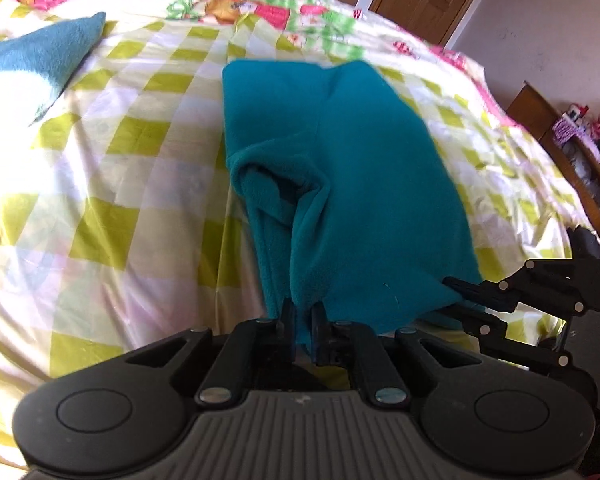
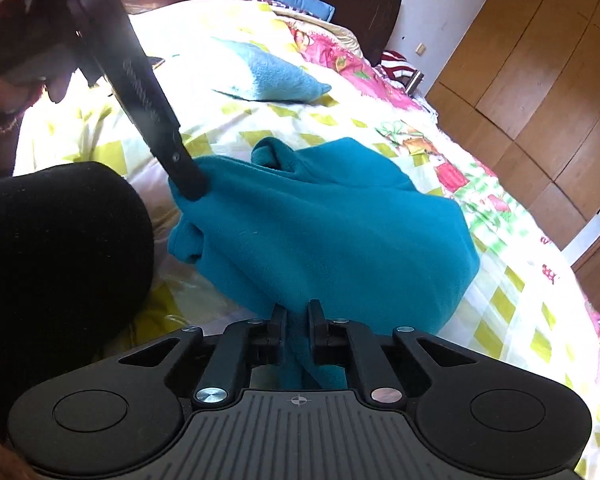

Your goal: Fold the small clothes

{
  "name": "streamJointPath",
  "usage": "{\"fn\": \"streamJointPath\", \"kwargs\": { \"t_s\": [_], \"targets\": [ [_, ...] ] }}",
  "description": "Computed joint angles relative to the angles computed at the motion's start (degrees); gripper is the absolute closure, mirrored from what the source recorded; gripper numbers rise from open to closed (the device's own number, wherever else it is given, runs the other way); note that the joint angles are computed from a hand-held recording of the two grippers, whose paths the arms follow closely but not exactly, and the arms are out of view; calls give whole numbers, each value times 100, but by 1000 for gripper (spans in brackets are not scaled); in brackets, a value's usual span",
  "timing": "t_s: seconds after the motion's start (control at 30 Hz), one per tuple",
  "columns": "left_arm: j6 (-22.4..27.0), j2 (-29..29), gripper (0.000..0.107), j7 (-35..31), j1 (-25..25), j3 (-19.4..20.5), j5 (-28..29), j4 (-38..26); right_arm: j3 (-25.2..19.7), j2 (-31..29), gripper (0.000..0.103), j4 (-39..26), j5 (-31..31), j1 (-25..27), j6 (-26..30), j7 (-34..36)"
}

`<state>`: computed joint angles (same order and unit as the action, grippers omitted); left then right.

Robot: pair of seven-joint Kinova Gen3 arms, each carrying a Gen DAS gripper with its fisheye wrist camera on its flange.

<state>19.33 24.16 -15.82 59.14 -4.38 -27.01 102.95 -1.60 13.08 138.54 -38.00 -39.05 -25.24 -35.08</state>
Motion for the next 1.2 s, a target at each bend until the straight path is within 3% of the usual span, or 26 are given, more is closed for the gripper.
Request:
{"fn": "streamJointPath", "kwargs": {
  "t_s": [0.07, 0.13, 0.2, 0.27, 0.4, 0.5, 0.6, 0.7, 0.8, 0.9, 0.97, 1.07, 1.13, 1.17, 1.2],
  "targets": [
    [188, 93, 85, -222, -213, 255, 141, -117, -81, 358, 90, -105, 203, 133, 98, -77],
    [350, 38, 85, -218, -88, 218, 44, -161, -510, 539, 86, -78, 34, 345, -163, 219],
    [464, -104, 85, -84, -152, 383, -176, -127, -1038, 453, 84, -59, -78, 782, -222, 422],
    [327, -355, 85, 343, -111, 381, -629, 93, -1423, 214, 81, -12, 183, 1313, -18, 252],
    [327, -583, 85, 1273, 708, -469, -1482, 153, -1959, -457, 73, 32, 957, 2375, 783, -672],
    [179, -451, 85, 1894, 1231, -1132, -2174, -19, -2609, -743, 61, 84, 1303, 3171, 734, -1371],
    [-6, 57, 85, 2384, 1472, -1629, -2864, -464, -2978, -527, 58, -5, 1513, 3800, 233, -1830],
    [-705, 568, 84, 3080, 1484, -2084, -3180, -751, -2921, -90, 50, -620, 1283, 4247, 486, -2183],
    [-914, 967, 84, 3209, 1252, -1946, -3198, -1021, -3117, 447, 46, -1417, 1343, 5044, 1117, -2882],
    [-436, 1206, 84, 2600, 729, -1235, -2762, -1284, -3437, 1207, 29, -2213, 1978, 5695, 1441, -3567],
    [-414, 1334, 83, 2413, 556, -1072, -2505, -1257, -3344, 1735, 29, -2744, 2385, 5752, 1572, -4033],
    [-997, 1360, 81, 2811, 798, -1584, -2500, -938, -3610, 2531, 30, -3540, 2728, 6006, 1959, -4732],
    [-1223, 1392, 81, 2956, 954, -1861, -2465, -836, -3992, 3062, 48, -4070, 2906, 6271, 2395, -5196],
    [-1214, 1402, 81, 2889, 934, -1844, -2431, -851, -4229, 3302, 68, -4281, 3085, 6427, 2628, -5355],
    [-1158, 1400, 81, 2731, 889, -1779, -2319, -886, -4360, 3437, 69, -4412, 3270, 6491, 2787, -5502]
  ]
}}
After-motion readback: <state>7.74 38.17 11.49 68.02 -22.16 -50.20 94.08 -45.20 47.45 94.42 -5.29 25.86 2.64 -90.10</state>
